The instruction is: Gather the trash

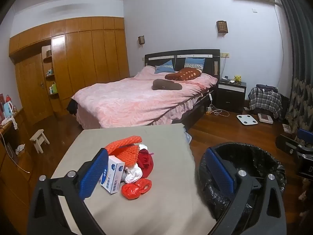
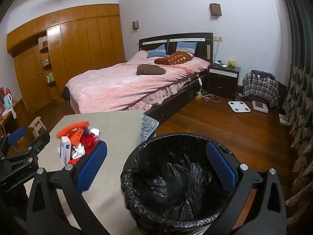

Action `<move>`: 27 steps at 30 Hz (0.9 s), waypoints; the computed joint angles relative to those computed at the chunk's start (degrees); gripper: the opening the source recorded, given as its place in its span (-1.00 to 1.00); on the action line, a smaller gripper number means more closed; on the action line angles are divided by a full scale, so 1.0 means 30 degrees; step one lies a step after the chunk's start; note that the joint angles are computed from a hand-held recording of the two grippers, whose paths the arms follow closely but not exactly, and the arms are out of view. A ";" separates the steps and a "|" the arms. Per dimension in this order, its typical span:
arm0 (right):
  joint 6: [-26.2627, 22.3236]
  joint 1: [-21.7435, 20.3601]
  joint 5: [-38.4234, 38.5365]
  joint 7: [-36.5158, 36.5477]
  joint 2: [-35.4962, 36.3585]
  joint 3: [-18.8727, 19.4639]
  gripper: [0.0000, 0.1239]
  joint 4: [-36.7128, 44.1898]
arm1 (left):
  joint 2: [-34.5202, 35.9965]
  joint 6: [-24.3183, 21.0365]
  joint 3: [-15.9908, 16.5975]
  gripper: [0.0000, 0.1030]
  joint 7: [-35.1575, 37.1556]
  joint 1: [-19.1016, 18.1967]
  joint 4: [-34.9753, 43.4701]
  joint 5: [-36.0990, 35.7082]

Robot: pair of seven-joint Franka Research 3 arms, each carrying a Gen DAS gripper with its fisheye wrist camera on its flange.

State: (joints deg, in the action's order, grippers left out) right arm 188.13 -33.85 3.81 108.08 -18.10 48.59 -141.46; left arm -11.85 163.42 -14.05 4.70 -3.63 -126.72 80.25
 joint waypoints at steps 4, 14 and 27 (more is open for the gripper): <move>-0.0067 0.0003 -0.0070 0.0048 0.0030 -0.0018 0.59 0.0032 | 0.0037 0.0006 0.0023 0.88 -0.0033 -0.0005 0.0024 -0.0056; -0.0067 0.0083 -0.0214 0.0129 0.0062 -0.0136 0.59 0.0055 | -0.0023 -0.0009 0.0015 0.88 -0.0265 -0.0015 -0.0007 0.0231; -0.0115 -0.0206 -0.0338 0.0258 0.0019 0.0133 0.59 0.0124 | 0.0020 -0.0050 0.0021 0.88 0.0050 -0.0018 0.0023 -0.0085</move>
